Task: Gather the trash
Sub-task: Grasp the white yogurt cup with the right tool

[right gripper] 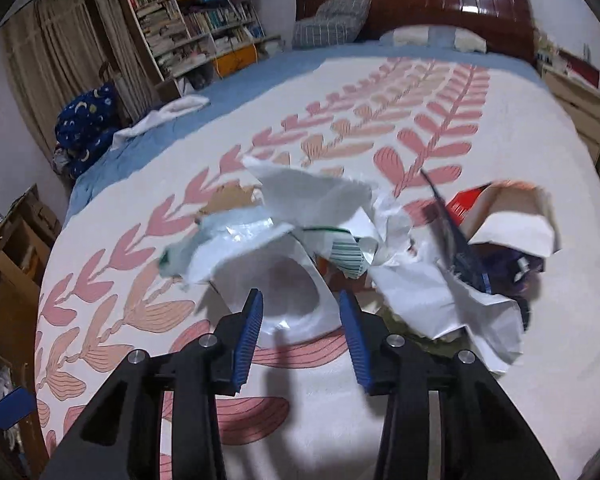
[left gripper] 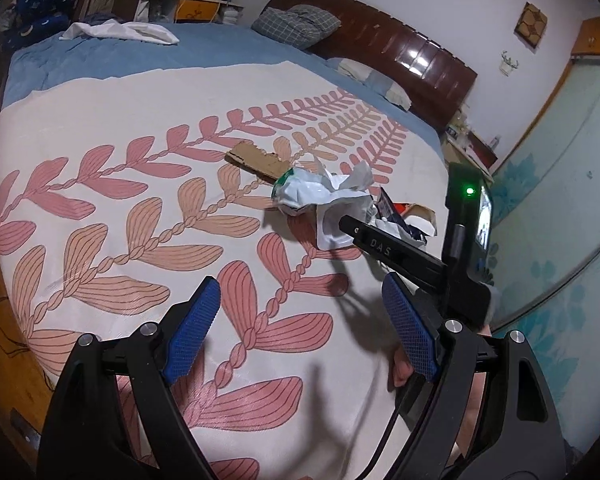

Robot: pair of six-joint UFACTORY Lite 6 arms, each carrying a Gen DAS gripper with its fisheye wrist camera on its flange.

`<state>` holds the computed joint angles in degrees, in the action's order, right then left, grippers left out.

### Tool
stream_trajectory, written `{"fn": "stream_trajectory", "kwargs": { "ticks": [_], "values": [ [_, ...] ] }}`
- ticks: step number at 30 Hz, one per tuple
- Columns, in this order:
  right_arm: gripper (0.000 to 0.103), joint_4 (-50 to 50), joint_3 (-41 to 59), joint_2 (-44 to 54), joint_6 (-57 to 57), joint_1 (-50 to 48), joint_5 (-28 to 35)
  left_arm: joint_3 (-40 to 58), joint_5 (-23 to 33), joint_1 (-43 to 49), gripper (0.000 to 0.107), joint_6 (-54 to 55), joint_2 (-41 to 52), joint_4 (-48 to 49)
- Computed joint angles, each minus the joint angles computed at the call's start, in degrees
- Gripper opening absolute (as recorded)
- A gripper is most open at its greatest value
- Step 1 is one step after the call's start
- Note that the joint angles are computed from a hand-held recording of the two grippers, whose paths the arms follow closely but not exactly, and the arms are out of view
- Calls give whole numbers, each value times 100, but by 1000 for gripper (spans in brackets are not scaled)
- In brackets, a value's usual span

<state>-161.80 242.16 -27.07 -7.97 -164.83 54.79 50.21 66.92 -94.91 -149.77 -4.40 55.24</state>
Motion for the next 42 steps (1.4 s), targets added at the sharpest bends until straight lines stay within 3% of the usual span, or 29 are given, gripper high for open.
{"fn": "stream_trajectory", "kwargs": {
  "ticks": [2,4,5,15,27,35,42],
  "values": [
    [36,127,-283,-275,8,-42,150,-52,-25,11,83,-55,-35,4],
    [15,126,-409,-407,79,-46,226,-61,-86,62,83,-37,-19,16],
    [11,127,-449,-454,107,-57,277,-48,-129,103,83,-3,4,17],
    [12,311,-561,-544,82,-153,318,175,-563,430,83,197,306,201],
    [11,306,-1177,-1070,415,-67,472,88,-532,434,83,236,254,77],
    [4,896,-712,-573,-50,-290,559,-263,-607,938,83,579,-131,246],
    [2,1437,91,476,-715,-739,912,-529,-1313,1713,83,561,-251,464]
  ]
}}
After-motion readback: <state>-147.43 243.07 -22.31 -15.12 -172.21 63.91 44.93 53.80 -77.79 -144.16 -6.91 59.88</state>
